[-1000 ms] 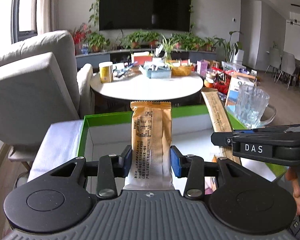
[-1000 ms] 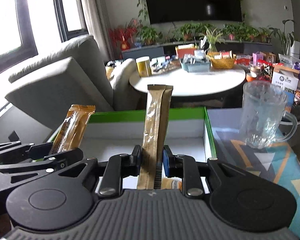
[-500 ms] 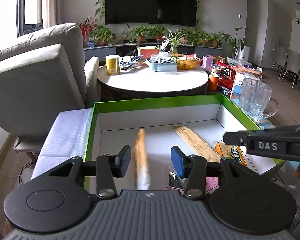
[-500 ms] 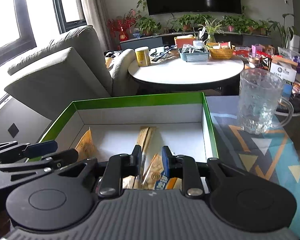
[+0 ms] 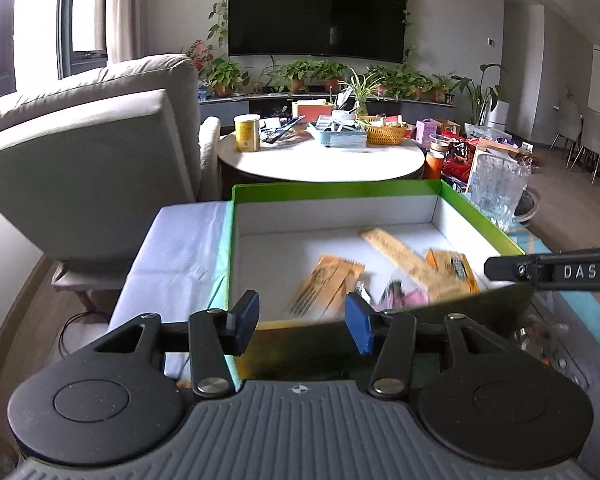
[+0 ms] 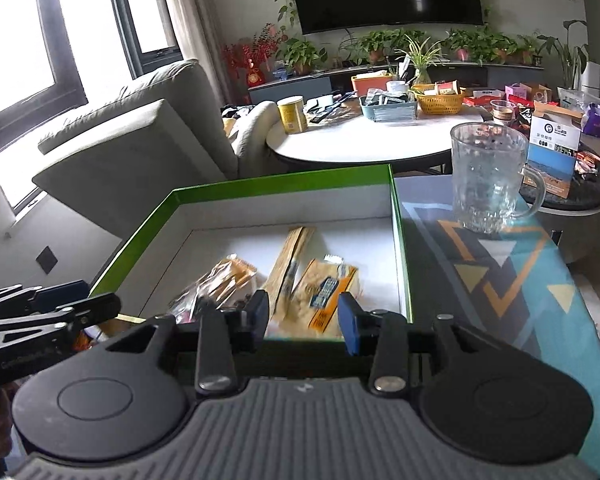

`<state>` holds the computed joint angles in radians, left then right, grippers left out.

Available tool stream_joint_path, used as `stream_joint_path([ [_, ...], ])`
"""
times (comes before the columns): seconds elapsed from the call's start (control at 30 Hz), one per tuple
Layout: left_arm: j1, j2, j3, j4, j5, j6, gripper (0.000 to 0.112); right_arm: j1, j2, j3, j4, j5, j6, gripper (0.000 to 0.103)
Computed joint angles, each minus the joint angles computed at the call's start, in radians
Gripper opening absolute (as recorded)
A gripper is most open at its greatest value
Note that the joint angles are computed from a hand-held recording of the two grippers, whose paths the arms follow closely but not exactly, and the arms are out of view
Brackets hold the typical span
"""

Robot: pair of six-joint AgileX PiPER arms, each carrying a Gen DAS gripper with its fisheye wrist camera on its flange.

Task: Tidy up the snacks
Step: 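Move both tools back toward the remaining snack pile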

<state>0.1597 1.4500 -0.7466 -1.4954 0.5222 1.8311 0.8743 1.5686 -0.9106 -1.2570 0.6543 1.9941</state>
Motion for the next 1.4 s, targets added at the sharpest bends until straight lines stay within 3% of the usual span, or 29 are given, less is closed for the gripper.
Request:
stream_joint_path([
  [0.33, 0.182, -0.083, 0.116, 0.107, 0.15, 0.043, 0.047, 0.137, -0.07, 0.076, 0.023, 0.07, 0.028, 0.049],
  [0.53, 0.231, -0.12, 0.161, 0.135, 0.206, 0.06, 0.047, 0.234, -0.109, 0.133, 0.071, 0.094, 0.034, 0.055],
  [0.67, 0.28, -0.14, 0.193, 0.16, 0.251, 0.072, 0.047, 0.292, -0.136, 0.181, 0.072, 0.056, 0.056, 0.063],
  [0.8, 0.328, -0.151, 0.227, 0.178, 0.251, 0.096, 0.047, 0.342, -0.151, 0.232, -0.009, -0.043, 0.098, 0.078],
  [0.87, 0.362, -0.14, 0.233, 0.198, 0.267, 0.091, 0.047, 0.389, -0.118, 0.219, -0.032, -0.033, 0.083, 0.089],
  [0.93, 0.391, -0.124, 0.235, 0.227, 0.282, 0.086, 0.048, 0.419, -0.073, 0.187, -0.019, -0.011, 0.018, 0.092],
  [1.17, 0.369, -0.088, 0.271, 0.149, 0.194, 0.189, 0.051, 0.4, 0.016, 0.112, 0.09, -0.037, -0.115, 0.092],
  [1.4, 0.346, -0.021, 0.223, 0.172, 0.207, 0.031, 0.057, 0.353, 0.054, 0.089, 0.138, -0.056, -0.094, 0.092],
])
